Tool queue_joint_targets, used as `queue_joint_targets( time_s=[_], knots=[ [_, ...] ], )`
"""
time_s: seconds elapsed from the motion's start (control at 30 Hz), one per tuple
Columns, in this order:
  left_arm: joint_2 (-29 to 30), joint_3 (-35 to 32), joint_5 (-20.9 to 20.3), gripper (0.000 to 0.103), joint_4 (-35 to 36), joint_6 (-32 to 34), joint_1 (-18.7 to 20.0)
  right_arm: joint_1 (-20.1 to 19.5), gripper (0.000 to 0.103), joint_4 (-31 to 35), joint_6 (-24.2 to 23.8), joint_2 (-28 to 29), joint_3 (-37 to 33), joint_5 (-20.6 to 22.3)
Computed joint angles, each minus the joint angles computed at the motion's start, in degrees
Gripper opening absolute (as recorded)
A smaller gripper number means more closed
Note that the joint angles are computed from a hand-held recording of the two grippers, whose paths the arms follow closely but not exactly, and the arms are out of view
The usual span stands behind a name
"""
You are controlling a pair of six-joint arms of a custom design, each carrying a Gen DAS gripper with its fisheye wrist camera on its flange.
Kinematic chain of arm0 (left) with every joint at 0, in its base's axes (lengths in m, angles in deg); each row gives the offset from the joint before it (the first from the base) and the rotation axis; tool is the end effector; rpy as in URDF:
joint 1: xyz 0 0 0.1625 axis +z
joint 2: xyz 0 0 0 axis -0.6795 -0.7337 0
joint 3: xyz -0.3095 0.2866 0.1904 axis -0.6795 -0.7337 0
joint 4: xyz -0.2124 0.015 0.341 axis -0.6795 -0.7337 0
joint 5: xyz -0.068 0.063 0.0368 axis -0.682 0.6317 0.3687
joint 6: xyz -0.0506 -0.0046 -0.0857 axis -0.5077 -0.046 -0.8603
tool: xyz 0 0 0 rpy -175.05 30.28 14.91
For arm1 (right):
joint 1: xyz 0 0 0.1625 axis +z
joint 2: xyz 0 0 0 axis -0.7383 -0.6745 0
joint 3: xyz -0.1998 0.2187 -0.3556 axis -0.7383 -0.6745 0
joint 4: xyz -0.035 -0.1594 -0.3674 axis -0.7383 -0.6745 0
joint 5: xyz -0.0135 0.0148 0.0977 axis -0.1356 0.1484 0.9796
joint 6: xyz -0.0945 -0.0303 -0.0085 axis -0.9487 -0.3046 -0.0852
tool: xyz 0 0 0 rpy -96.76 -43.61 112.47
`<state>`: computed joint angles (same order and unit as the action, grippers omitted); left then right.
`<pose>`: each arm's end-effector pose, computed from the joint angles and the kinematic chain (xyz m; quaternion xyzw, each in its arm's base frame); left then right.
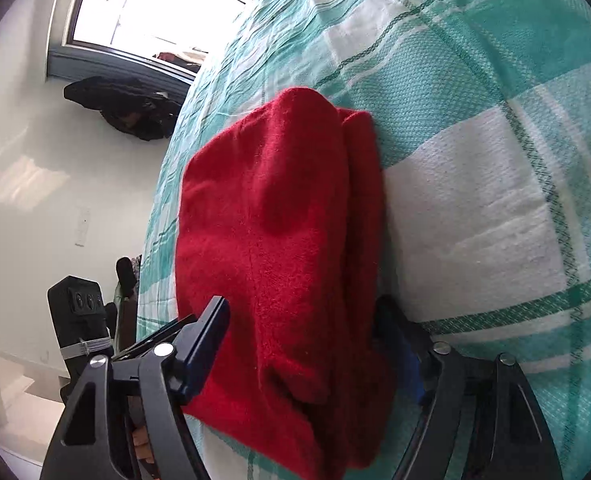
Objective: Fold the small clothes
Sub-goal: 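Grasp the folded sweater with both grippers and tuck it into a square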
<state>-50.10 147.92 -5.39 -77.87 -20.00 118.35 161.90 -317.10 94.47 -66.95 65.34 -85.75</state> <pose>0.0218 -0.5656 0.3050 0.2737 0.9505 -0.0101 0.1469 0.2931 -0.4109 -0.0881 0.1852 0.9157 -0.3561 0.0220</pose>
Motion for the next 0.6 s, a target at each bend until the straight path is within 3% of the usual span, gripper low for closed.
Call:
queue_joint_targets(
  time_s=[0.03, 0.07, 0.2, 0.33, 0.43, 0.5, 0.53, 0.6],
  knots=[
    [0.39, -1.23, -0.67, 0.026, 2.27, -1.76, -0.22, -1.01, 0.032, -1.07, 0.71, 0.43, -0.25, 3.7],
    [0.03, -1.51, -0.63, 0.022, 2.14, -1.9, -0.9, -1.54, 0.028, -0.11, 1.3, 0.07, -0.23, 4.99],
    [-2.46, -2.91, -4.24, 0.021, 0.11, 1.16, -3.58, 2.87, 0.022, 8.3, -4.31, -4.54, -2.44, -1.61],
    [-4.13, -6.43, -8.43, 0.021, -0.15, 1.29, -5.68, 8.25, 0.022, 11.55, -11.68, -8.62, -6.26, -6.29],
    [-5.08, -7.47, -9.04, 0.022, 0.01, 2.05, -6.47, 10.96, 0.022, 13.35, -15.83, -10.67, -8.57, -7.81],
    [-5.23, -6.57, -6.73, 0.033, 0.4, 2.64, -6.35, 11.47, 0.023, 14.93, -15.73, -11.13, -9.17, -8.18],
    [-5.15, -5.36, -4.2, 0.048, 0.32, 2.18, -6.25, 11.52, 0.026, 15.72, -14.92, -11.01, -9.0, -8.94],
    [-6.4, -0.89, 3.1, 0.062, -1.78, 2.39, -5.48, 11.4, 0.038, 17.38, -11.59, -10.44, -7.15, -11.78]
  ],
)
